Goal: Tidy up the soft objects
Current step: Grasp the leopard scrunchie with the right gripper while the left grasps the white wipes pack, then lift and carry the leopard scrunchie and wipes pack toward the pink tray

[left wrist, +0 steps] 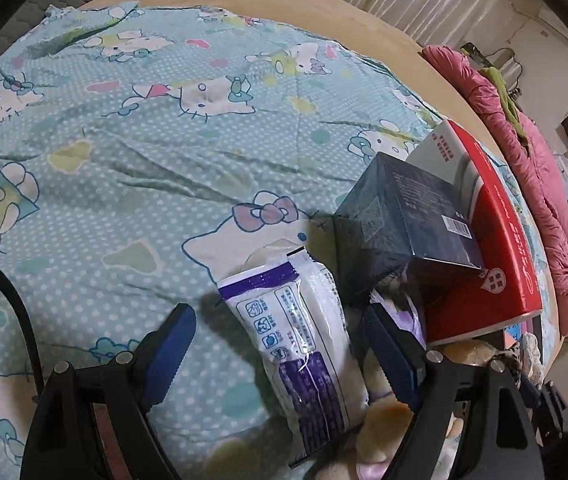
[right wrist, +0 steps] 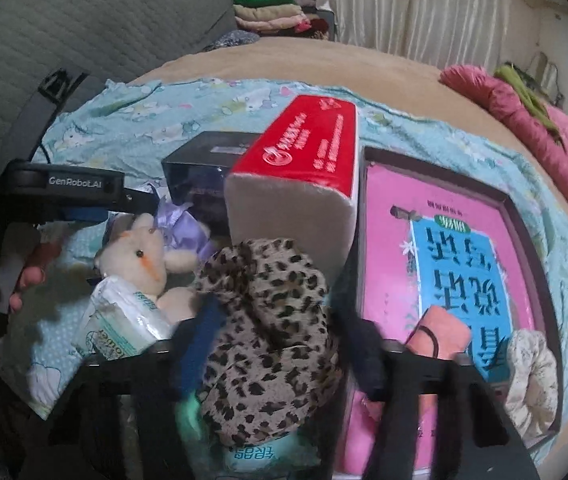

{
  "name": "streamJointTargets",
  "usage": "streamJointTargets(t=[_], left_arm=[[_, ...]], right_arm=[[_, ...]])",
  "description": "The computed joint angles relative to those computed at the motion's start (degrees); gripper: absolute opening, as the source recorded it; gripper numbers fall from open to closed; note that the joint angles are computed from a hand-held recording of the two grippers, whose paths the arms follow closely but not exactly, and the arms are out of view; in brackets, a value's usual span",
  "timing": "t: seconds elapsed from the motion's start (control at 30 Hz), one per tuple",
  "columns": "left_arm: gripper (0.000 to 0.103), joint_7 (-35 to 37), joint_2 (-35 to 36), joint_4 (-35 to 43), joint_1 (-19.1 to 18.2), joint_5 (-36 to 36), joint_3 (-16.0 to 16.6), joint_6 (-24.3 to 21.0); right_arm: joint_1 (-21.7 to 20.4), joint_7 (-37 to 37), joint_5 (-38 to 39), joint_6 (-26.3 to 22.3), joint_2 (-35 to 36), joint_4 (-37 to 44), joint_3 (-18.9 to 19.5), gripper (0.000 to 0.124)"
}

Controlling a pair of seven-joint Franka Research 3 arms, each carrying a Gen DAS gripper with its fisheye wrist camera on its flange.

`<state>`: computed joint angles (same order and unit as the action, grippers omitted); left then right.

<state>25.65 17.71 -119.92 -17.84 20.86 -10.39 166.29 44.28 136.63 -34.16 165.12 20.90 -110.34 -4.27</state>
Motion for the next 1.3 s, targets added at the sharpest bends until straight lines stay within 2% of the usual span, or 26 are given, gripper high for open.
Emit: streamJointTargets(t=[0.1,0.13,0.2,0.23,0.37,0.5,0.63,0.8,0.87,1.1,1.3], left_arm=[[0.076,-1.64,0.19,-0.05,-0.72,0.97,0.97,0.55],[0.069,-2.16,0.19,-0.12,-0.84,1.19,1.16,0.68],[0.063,-1.71,0.21,-0.79,0.17,0.20,0.41,2.19],[0.056,-0.79,0.30,-1.22,1.16,-1.04,-0.50,3.38],[0.048,0.69,0.13,-2.36,1.96,-3.10,-1.24,5.73],[0.045,2.40,-0.59,-3.58,2.80,-5.05,-2.19,7.14],[0.044,2.20,-2.47,-4.87,1.68,-4.71,-1.18,6.82],[0.044,-3.65,-6.44,-6.81,-2.12,2.30,2.72,5.07],[0.044,-6.44,-7.99,-7.26,-2.65,5.92,3.25,4.11],[0.043,-13.84,-12.52,-8.02,-1.45,15.24,1.02,0.81],[0.043,-15.55,-14.91,-7.41,-0.30,18.29,-1.61,-1.66]], right_arm=[[-0.07,0.94,-0.30,1.42,-0.46,-1.03,-0.49,0.032],[-0.17,1.44,-0.25,2.46,-0.72,-1.47,-0.71,0.030],[0.16,2.61,-0.55,3.68,-1.16,-2.03,-1.53,0.025],[0.16,2.83,-0.48,4.05,-1.38,-2.31,-1.70,0.024],[0.14,3.52,0.08,5.67,-2.11,-3.32,-2.15,0.020],[0.54,4.29,0.51,8.45,-3.02,-4.58,-2.98,0.019],[2.29,5.06,-0.24,10.45,-3.62,-5.27,-5.02,0.019],[3.95,5.14,-0.01,11.66,-3.94,-5.63,-6.65,0.019],[5.23,6.33,-0.58,12.43,-4.17,-5.90,-8.21,0.019],[9.83,11.60,-4.28,14.72,-5.58,-7.22,-13.93,0.019],[13.19,19.39,-11.55,16.11,-6.99,-7.89,-18.60,0.019]])
